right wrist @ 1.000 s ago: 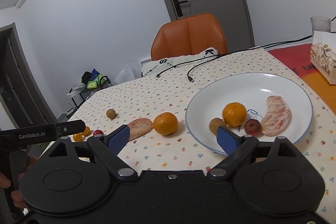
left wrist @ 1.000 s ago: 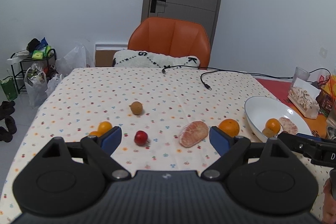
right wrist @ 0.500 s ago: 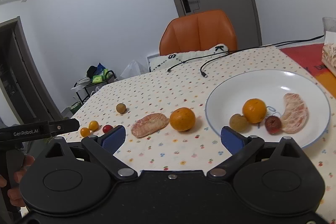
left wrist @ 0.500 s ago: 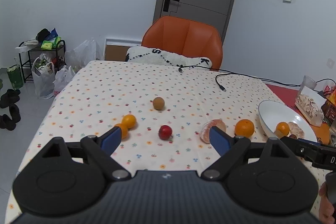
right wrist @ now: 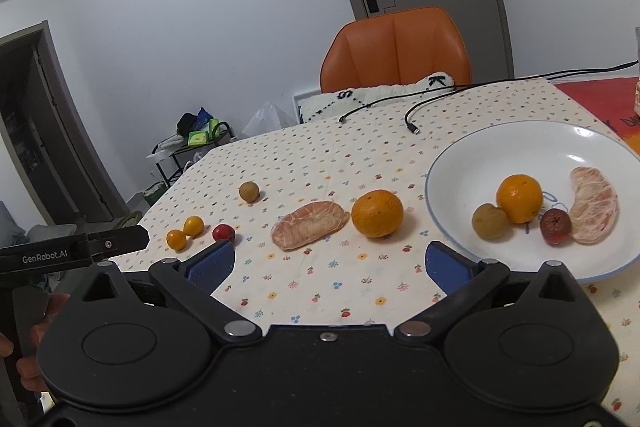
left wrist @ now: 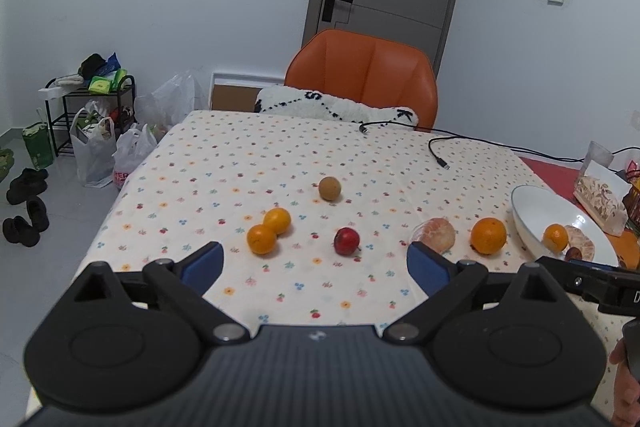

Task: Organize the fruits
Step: 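Move the left gripper to a small orange while the right gripper approaches the pomelo segment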

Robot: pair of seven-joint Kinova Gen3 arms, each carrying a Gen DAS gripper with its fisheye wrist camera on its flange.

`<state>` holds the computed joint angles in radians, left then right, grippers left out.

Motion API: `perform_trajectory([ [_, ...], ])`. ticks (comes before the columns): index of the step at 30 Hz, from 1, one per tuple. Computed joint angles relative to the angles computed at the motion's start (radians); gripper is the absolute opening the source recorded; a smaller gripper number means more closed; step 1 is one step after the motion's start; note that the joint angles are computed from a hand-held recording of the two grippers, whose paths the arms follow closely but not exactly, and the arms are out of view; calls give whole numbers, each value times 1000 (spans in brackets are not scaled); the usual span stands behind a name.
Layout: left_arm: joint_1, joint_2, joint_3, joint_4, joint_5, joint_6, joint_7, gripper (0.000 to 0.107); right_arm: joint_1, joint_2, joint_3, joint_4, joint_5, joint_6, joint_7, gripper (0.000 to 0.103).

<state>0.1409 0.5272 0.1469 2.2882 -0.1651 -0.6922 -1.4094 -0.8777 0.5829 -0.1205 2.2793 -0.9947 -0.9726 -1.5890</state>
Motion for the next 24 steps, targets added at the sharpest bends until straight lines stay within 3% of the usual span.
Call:
perform_trajectory([
  [5,-61,15,28,-18,-61,33,58,97,16,9,2,-22,23,40,12,103],
  [15,-73,39,15,-39,-66,32,70,94,30,23,20,-65,51,99,31,99],
  [20,-78,54,18,-56,-69,35,79,86,39,29,29,-92,55,132,48,94],
  [24,-87,67,23,-83,-75,57,93,73,50,34,37,-115,65,163,61,90],
])
